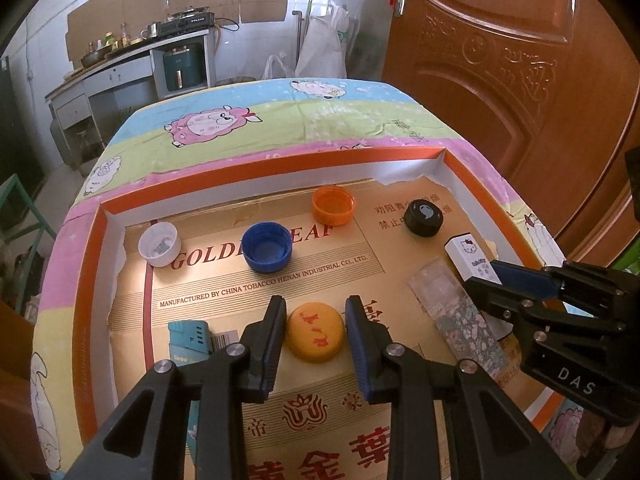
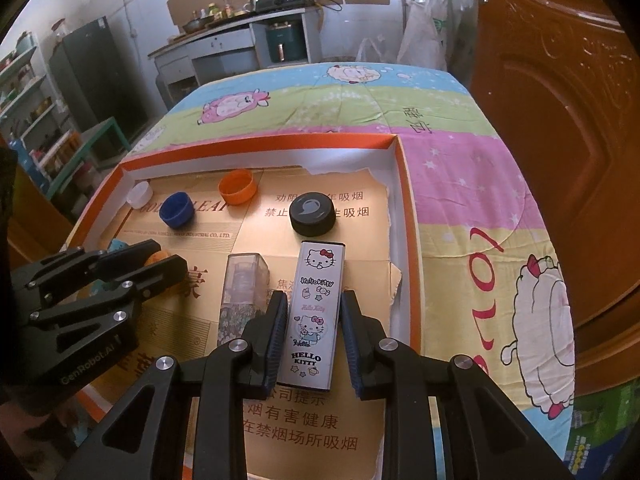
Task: Organize rigid objects
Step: 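Open the left tool releasing the orange cap while the right tool lowers the Hello Kitty box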
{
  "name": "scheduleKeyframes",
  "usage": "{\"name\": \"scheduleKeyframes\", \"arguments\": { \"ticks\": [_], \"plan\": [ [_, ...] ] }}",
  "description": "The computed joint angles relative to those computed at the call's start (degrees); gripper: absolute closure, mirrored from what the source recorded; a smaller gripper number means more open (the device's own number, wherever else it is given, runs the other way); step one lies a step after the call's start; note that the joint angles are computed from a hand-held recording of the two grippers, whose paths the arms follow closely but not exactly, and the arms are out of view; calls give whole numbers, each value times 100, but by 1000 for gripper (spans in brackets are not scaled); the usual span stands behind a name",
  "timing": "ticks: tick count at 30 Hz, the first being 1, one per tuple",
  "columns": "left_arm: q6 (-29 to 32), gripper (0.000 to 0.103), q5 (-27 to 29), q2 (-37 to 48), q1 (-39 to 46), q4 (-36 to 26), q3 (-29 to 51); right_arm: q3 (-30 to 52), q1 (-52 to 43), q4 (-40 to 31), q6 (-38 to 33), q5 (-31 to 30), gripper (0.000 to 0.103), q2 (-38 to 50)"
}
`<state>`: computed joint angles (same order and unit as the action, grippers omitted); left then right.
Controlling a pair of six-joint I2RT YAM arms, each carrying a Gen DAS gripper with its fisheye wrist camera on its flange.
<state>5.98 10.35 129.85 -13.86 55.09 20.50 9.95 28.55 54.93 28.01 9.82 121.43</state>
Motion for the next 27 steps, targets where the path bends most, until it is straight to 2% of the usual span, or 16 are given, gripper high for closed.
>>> {"name": "scheduleKeyframes", "arguments": {
  "ticks": [6,15,27],
  "plan": [
    [66,60,134,32,42,75,-38,36,58,-6,5,79,75,51],
    [6,60,137,44,45,265,-120,10,22,92,-7,37,74,73],
    [-2,55,164,-99,73,345,-301,-323,108,92,90,194,74,-383]
  ]
}}
